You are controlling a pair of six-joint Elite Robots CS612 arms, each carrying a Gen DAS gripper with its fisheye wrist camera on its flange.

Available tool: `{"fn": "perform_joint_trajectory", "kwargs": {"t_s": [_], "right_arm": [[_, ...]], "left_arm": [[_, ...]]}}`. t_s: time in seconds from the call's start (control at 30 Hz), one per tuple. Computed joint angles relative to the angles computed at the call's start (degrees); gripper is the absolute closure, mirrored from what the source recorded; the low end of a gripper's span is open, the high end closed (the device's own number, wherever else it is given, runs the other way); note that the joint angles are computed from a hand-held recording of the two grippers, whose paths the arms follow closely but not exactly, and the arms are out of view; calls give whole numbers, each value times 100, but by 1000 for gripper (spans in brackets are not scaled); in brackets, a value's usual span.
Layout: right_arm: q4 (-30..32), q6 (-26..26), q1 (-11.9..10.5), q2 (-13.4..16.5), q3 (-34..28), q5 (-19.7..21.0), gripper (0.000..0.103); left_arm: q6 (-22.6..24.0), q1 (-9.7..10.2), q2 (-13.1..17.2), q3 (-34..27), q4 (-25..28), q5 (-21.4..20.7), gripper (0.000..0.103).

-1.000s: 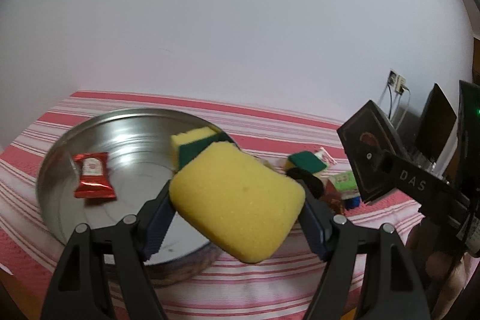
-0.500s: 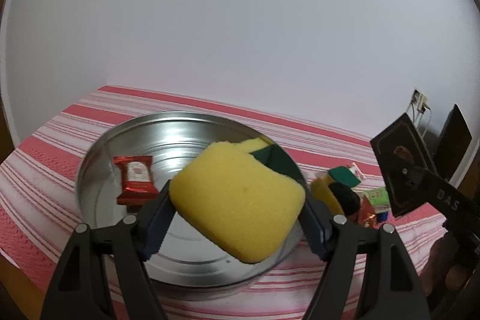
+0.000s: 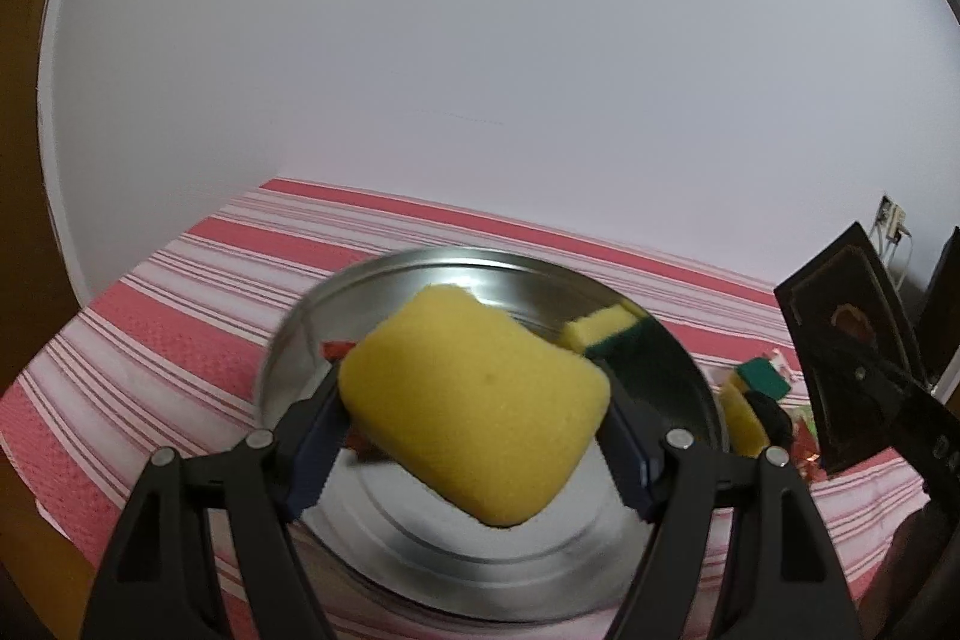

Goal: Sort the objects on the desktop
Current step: 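Carry the large sponge and black box with both tools over the tin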

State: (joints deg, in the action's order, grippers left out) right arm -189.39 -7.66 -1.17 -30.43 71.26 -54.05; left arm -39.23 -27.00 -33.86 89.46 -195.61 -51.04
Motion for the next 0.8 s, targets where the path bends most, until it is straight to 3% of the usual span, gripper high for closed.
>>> {"fn": "perform_joint_trajectory", "kwargs": {"t_s": [0.4, 0.8], "right_arm": [[-152, -136, 211, 23, -101, 280, 52], [-7, -40, 379, 247, -565, -60, 52]], "left_arm": [[10, 149, -25, -75, 369, 271, 27], [-61, 273, -42, -117, 564, 245, 27]]}}
